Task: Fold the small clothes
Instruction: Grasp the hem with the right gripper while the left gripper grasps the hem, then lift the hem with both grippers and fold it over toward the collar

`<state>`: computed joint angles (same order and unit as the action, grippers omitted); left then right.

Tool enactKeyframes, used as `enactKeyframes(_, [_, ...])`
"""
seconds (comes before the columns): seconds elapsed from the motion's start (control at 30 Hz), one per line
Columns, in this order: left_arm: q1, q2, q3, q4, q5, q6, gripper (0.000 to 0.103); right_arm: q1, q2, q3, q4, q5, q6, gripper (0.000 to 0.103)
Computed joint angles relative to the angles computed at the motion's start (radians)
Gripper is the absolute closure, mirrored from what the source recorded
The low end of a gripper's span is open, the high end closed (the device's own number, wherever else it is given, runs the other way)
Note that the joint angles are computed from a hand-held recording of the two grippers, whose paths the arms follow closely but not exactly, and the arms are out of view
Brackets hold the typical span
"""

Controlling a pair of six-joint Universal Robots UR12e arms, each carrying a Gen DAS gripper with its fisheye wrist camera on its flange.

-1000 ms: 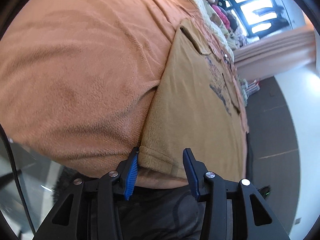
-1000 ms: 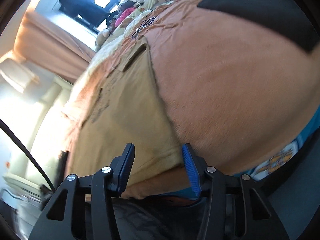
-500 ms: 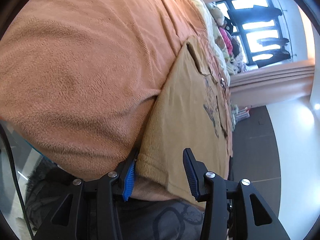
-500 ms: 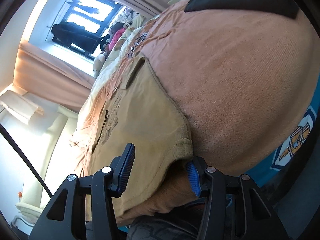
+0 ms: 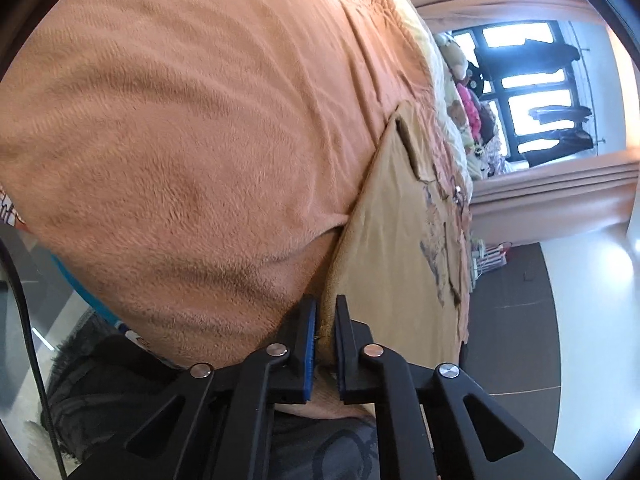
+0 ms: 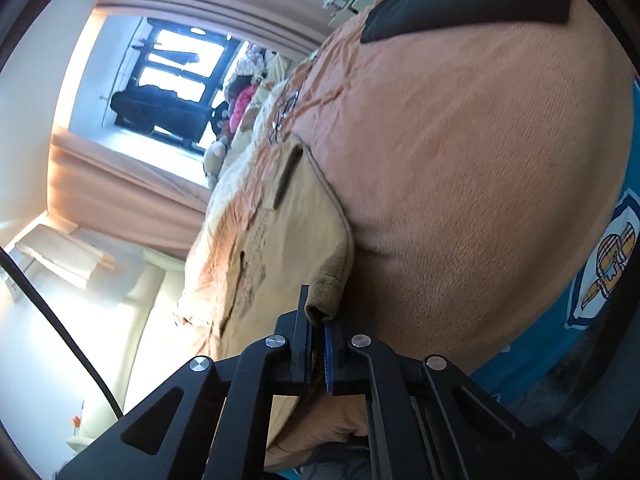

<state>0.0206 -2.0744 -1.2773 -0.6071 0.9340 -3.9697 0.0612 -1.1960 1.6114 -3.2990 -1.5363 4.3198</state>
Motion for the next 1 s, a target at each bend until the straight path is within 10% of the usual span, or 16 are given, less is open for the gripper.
enactKeyframes(1.0, [0.044, 0.176, -0.075, 0.262, -0.002, -0.115, 0.099, 0.05, -0.107, 0.064, -0.22, -0.033, -0.071, 0.103])
